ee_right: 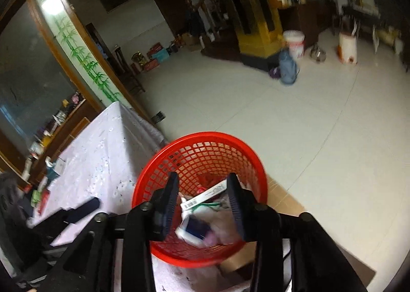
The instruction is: Collect trash
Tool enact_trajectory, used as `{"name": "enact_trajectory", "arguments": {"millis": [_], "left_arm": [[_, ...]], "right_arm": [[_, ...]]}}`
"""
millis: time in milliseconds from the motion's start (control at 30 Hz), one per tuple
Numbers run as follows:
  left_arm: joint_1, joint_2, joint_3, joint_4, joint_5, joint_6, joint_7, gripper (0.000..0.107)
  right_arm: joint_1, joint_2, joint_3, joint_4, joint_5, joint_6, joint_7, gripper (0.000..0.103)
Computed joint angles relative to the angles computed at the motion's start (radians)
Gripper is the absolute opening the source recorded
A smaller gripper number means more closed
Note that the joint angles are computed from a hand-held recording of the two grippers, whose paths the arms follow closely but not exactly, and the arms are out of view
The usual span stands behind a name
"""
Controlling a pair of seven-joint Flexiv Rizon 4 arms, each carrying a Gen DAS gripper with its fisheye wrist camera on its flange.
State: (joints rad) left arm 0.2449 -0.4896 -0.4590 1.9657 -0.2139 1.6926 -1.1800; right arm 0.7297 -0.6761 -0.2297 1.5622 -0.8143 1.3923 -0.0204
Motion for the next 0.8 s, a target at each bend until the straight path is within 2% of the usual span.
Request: {"name": "enact_trajectory", "arguments": {"millis": [33, 67, 100, 133, 233, 300, 400, 467, 500, 567, 700, 800], "left_arm": [[0.001, 0.025, 0.015, 0.043, 0.009, 0.053, -0.019, 0.082], [0.031, 0.045, -0.003, 0.084, 0.021, 0.089, -0.03, 0.082], [0.039, 0.07, 0.005, 0.121, 0.038, 0.119, -0.051, 0.082], [0.034, 0.089, 0.027, 0.149, 0.051, 0.146, -0.069, 0.082], [0.041, 0.146, 0.073, 0.247, 0.099, 0.24, -0.131, 0.086], [0.01, 0.175, 0.139, 0.299, 0.115, 0.301, -0.158, 0.088], [0.028, 0.212, 0.176, 0.372, 0.183, 0.365, -0.223, 0.089], [0.061, 0.235, 0.187, 0.392, 0.254, 0.368, -0.276, 0.089], [0.042, 0.242, 0.216, 0.412, 0.246, 0.395, -0.27, 0.089], [0.019, 0.25, 0.259, 0.425, 0.259, 0.413, -0.286, 0.089], [0.05, 0.27, 0.29, 0.444, 0.354, 0.423, -0.364, 0.09], [0.018, 0.276, 0.346, 0.459, 0.374, 0.436, -0.377, 0.09]], "right_arm": [[0.043, 0.016, -0.048, 0.021, -0.038, -0.009, 0.04, 0.061], [0.094, 0.041, -0.108, 0.053, -0.103, -0.019, 0.102, 0.064], [0.161, 0.072, -0.178, 0.09, -0.203, -0.047, 0.191, 0.069], [0.203, 0.092, -0.215, 0.111, -0.271, -0.076, 0.251, 0.074], [0.304, 0.149, -0.256, 0.164, -0.457, -0.202, 0.397, 0.085], [0.362, 0.181, -0.255, 0.2, -0.566, -0.297, 0.495, 0.091], [0.406, 0.195, -0.213, 0.223, -0.609, -0.418, 0.538, 0.095], [0.415, 0.19, -0.179, 0.222, -0.612, -0.464, 0.541, 0.095], [0.418, 0.187, -0.163, 0.221, -0.609, -0.488, 0.538, 0.095], [0.413, 0.181, -0.133, 0.216, -0.614, -0.509, 0.54, 0.095], [0.385, 0.17, -0.071, 0.196, -0.61, -0.522, 0.514, 0.095], [0.37, 0.169, -0.033, 0.187, -0.628, -0.552, 0.507, 0.095]]}}
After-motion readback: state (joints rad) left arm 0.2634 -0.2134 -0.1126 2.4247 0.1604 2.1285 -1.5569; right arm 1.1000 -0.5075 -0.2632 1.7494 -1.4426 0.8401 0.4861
